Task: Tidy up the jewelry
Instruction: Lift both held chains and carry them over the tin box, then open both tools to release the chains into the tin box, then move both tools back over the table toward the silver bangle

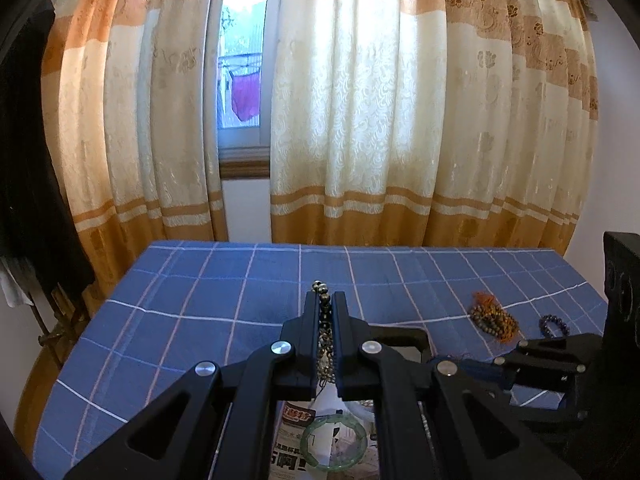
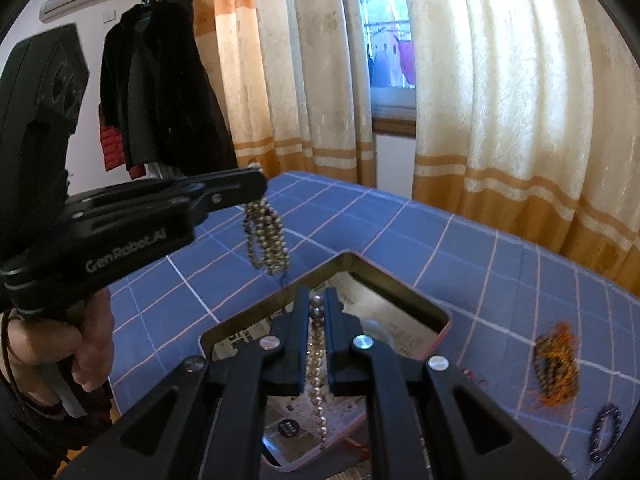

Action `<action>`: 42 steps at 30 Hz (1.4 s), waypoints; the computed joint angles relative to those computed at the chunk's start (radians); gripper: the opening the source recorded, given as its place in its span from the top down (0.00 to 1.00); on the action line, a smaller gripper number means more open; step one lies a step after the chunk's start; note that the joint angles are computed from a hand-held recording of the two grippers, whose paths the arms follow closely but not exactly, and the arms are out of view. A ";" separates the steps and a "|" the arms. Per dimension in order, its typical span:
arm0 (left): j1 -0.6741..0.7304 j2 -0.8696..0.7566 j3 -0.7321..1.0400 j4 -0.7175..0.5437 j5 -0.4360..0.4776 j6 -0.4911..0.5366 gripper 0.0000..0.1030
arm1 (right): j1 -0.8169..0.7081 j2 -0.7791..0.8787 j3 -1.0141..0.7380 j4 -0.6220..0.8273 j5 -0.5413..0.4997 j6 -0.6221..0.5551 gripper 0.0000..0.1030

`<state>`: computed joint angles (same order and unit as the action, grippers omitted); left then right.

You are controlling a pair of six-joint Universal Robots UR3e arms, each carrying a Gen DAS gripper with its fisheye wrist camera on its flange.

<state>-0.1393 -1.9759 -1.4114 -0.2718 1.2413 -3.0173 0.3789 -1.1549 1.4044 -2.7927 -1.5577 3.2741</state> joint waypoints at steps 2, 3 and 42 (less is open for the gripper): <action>-0.004 -0.019 0.011 -0.009 0.001 0.001 0.95 | 0.001 0.011 0.006 -0.003 0.005 0.010 0.91; -0.005 -0.033 0.020 -0.017 -0.003 0.001 0.95 | 0.001 0.016 0.008 -0.003 0.005 0.013 0.91; -0.099 -0.080 -0.043 -0.062 0.222 -0.094 0.02 | -0.066 -0.145 0.371 -0.143 0.040 0.081 0.32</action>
